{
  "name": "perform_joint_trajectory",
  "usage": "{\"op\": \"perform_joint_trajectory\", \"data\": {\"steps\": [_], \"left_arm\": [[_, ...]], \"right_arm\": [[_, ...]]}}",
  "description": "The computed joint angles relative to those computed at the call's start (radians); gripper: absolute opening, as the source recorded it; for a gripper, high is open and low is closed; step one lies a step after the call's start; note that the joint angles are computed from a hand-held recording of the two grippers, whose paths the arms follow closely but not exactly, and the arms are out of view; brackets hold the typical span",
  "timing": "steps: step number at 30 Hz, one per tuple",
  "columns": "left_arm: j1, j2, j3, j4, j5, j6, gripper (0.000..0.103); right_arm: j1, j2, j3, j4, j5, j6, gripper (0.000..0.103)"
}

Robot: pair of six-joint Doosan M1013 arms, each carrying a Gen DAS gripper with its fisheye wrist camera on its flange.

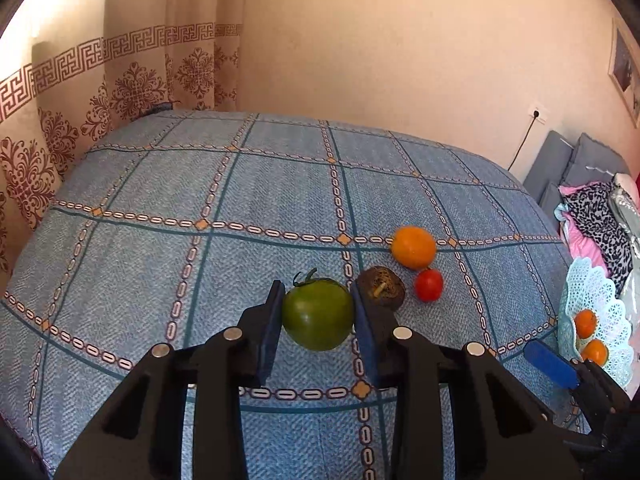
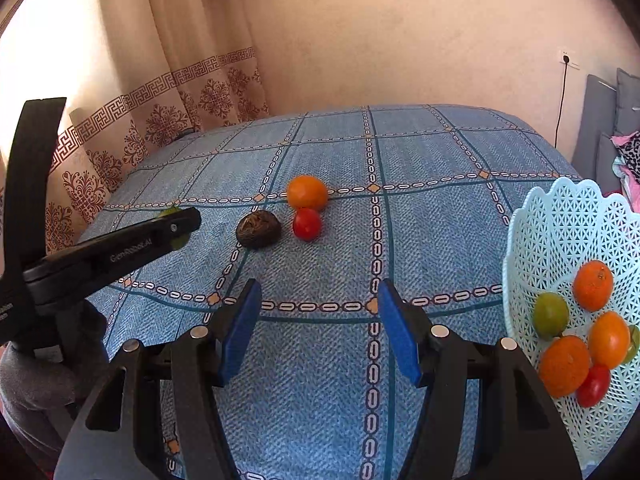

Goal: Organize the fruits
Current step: 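Grasp the green tomato with the left tool while the right tool grasps the brown fruit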

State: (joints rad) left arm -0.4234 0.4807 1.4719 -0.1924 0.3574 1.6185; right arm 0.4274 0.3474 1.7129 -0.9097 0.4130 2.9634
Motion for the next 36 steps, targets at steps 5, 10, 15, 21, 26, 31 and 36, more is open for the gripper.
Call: {"op": "perform_joint_trajectory", "data": {"steps": [5,10,15,21,26,31,36], "left_arm": [[0.022,-0.007,0.003,0.041,-0.019,-0.090,0.034],[0.036,-0.001,-0.008,0.066,-0.016,-0.149,0.034],[0.046,-0.002,-0.007,0.021,-0.017,-0.123,0.034],[0.046,-0.005,-0.001,0.012,-0.023,-0.130,0.034],[0.048,-0.005,0.000,-0.008,-0.025,-0.115,0.034],[0.048,-0.006,0.002,-0.022,-0.026,-0.099,0.034],[0.048,-0.006,0.003,-0.030,-0.029,-0.092,0.034]], "right_arm": [[-0.028,0.045,-0.057,0.231,-0.058,-0.220,0.062],[-0.044,0.092,-0.121,0.480,-0.073,-0.463,0.062],[-0.048,0.131,-0.179,0.606,-0.054,-0.598,0.061],[-0.042,0.169,-0.237,0.572,-0.004,-0.594,0.061],[-0.033,0.185,-0.264,0.472,0.042,-0.517,0.055],[-0.020,0.199,-0.285,0.374,0.100,-0.447,0.042],[-0.018,0.185,-0.267,0.378,0.084,-0.449,0.042]]}}
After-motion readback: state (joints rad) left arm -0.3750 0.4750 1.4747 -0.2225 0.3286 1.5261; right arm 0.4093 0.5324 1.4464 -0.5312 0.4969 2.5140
